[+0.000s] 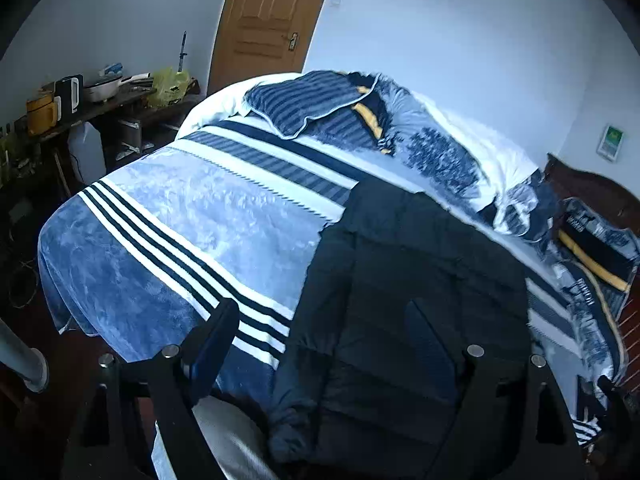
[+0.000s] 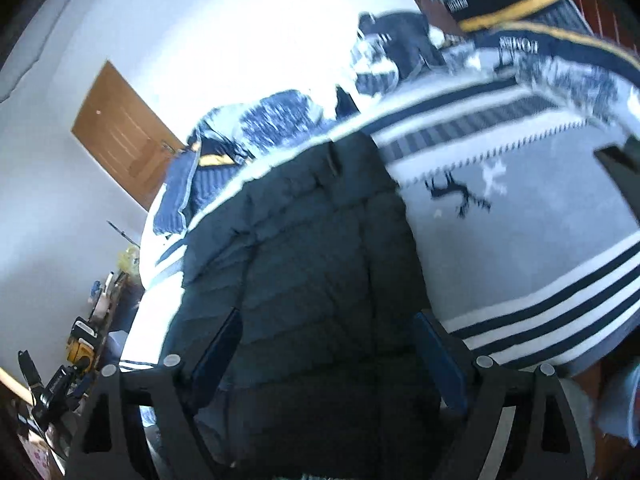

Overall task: Fold large clothes
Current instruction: 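Press and smooth the folded jacket side with the right tool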

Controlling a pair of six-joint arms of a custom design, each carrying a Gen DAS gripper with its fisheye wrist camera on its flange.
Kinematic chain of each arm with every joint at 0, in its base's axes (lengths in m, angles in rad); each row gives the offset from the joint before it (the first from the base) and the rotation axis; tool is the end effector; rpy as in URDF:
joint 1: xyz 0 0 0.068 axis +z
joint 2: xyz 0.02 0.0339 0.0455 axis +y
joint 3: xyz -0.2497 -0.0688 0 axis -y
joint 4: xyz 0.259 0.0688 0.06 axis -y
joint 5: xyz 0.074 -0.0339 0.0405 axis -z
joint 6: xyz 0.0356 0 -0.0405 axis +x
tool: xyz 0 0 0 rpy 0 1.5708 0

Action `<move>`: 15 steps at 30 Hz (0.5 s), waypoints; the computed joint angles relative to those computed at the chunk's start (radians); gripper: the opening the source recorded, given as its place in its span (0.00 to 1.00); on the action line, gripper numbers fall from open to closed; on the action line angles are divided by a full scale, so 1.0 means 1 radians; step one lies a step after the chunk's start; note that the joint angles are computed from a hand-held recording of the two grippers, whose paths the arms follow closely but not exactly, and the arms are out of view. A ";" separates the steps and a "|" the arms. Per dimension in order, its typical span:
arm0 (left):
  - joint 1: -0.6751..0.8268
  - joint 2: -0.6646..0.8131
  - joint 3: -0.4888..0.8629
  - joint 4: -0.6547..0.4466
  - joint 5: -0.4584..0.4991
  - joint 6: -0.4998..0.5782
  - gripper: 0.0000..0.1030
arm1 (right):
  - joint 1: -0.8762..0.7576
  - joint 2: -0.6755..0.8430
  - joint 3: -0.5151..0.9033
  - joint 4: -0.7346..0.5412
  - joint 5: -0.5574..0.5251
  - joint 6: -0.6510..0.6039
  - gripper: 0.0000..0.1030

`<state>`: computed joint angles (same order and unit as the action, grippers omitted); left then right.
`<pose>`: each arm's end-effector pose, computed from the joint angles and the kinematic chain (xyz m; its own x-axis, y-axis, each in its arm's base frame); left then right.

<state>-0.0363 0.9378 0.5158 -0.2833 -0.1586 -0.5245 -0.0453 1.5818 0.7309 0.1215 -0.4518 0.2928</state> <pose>0.2163 -0.0022 0.1927 -0.5185 -0.4760 -0.7103 -0.3974 0.8697 -0.2927 0.3181 0.0011 0.1373 -0.7195 0.2926 -0.6299 -0.0802 0.8659 0.4938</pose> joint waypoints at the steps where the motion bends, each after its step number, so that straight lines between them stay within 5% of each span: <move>1: -0.007 -0.027 -0.003 -0.014 0.004 -0.003 0.83 | -0.008 -0.046 -0.017 -0.022 -0.010 0.002 0.87; 7: -0.099 0.090 0.043 -0.030 -0.052 0.016 0.83 | 0.001 -0.069 0.014 -0.131 0.014 0.003 0.87; 15: -0.036 0.574 0.034 0.230 0.063 -0.006 0.83 | 0.015 0.261 0.084 -0.100 0.027 -0.017 0.87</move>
<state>-0.0728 1.5117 0.5495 -0.0532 -0.0959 -0.5301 -0.0302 1.8426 0.8147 0.0214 -0.4246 0.2762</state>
